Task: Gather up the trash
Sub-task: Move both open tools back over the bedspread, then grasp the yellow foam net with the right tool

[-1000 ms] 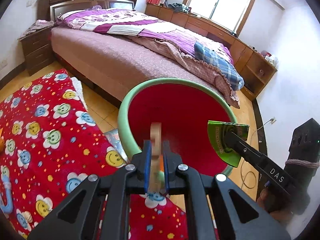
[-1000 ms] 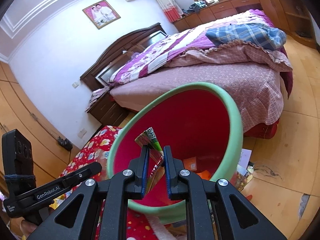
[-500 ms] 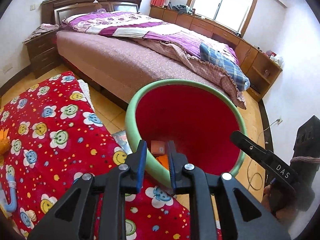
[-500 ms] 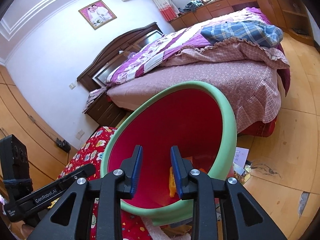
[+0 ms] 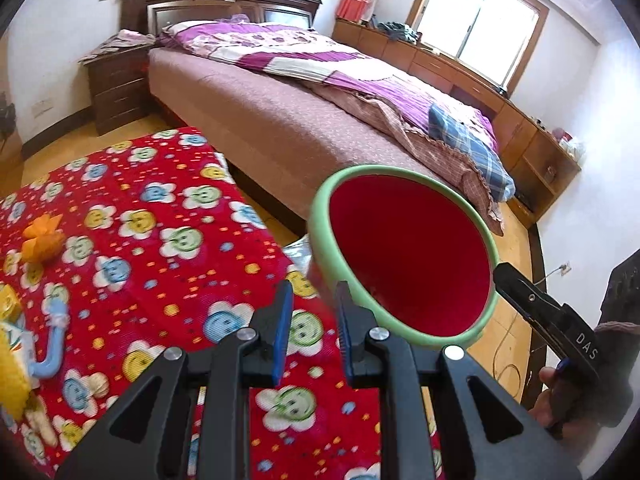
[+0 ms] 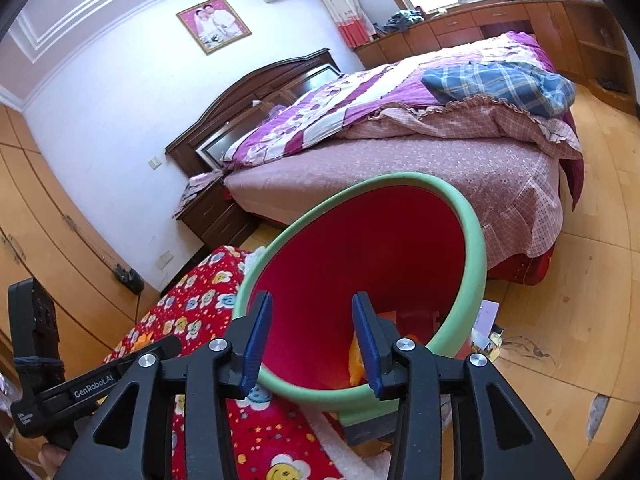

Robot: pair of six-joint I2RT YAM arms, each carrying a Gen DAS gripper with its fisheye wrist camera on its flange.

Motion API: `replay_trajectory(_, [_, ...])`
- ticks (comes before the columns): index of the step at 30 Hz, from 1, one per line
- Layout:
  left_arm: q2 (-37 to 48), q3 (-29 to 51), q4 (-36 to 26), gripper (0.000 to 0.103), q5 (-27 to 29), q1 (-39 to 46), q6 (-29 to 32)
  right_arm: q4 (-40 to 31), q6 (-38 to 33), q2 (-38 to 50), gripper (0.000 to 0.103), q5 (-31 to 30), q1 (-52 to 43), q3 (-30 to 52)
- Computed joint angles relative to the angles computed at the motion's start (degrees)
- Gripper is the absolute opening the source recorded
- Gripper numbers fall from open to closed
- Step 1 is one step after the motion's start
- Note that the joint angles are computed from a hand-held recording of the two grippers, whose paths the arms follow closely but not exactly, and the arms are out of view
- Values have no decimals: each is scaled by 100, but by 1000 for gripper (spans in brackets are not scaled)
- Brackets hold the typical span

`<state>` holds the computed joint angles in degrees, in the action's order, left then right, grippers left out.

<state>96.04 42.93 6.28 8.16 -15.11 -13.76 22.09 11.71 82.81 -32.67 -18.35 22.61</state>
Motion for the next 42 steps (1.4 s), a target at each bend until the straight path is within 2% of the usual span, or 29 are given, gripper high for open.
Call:
replay_trajectory(9, [-894, -571, -252, 20, 39, 545, 53, -395, 20, -647, 50, 247, 480, -147])
replay_trajectory(12, [-1237, -779, -368, 20, 65, 759, 86, -489, 59, -844, 59, 336, 692, -216])
replay_trajectory(20, [-2085, -1252, -702, 20, 128, 1335, 194, -699, 118, -1278, 59, 521, 1294, -339])
replay_trajectory(27, [-2768, -1538, -1063, 20, 335, 2212, 421, -859, 245, -1468, 59, 825, 2006, -379])
replay_trajectory(33, [-3153, -1688, -1343, 20, 717, 3245, 857, -938, 422, -1552, 59, 1187, 2703, -370])
replay_trajectory(42, [-2897, -1612, -1427, 21, 1192, 4843, 1670, -966, 649, -1242, 60, 1739, 3762, -99])
